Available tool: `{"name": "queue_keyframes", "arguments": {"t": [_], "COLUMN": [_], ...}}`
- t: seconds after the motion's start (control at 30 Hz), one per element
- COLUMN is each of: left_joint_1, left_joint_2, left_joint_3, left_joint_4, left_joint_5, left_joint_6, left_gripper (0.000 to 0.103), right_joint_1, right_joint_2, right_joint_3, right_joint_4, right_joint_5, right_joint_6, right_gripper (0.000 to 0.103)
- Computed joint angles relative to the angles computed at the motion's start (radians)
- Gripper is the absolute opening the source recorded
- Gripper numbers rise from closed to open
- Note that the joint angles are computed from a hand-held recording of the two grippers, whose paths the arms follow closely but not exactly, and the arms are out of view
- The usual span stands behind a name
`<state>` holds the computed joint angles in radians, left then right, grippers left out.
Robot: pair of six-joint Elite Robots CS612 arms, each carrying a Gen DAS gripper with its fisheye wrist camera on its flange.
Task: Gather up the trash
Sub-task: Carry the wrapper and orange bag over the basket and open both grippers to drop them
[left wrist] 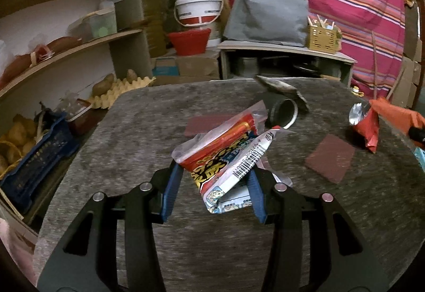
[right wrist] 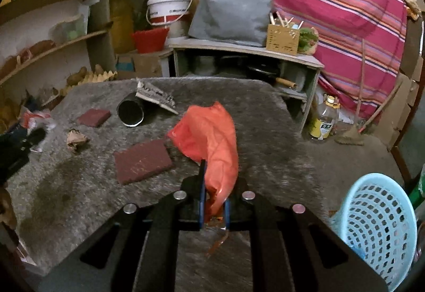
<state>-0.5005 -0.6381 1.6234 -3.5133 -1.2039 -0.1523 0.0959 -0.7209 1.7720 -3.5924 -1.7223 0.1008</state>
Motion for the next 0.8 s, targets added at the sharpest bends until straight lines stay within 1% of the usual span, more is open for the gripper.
{"name": "queue_keyframes", "arguments": {"t": [0.17,0.53,0.7,0.8], "left_joint_1": [-0.015,-0.055,-0.08,-0.1], "left_joint_2": [0.006,0.021,0.025,0.026], "left_joint_3": [-0.011,-0.037,-0.046,-0.053], "left_joint_4": [0.008,0.024,0.041,0.034], "left_joint_5": [-0.014,-0.038,-0.055,-0.063], "left_joint_6": [0.006,0.018,0.028,0.054], "left_gripper": [0.045,0.045,0.045,0.045], "right_joint_1": [-0.026,-0.08,-0.107,-0.127], "right_joint_2": [-0.014,-0.038,-0.047,-0.053], "right_joint_3": [0.038,0.113,0.143,0.164], "right_joint_4": [-0.011,-0.062,-0.08,-0.092], "right_joint_5": [-0.011,-0.006,0.004,0.009], "right_joint_6": [0.017,0.055,0.074,0.085], "right_gripper": [0.01,0.01,0.01,0.01]}}
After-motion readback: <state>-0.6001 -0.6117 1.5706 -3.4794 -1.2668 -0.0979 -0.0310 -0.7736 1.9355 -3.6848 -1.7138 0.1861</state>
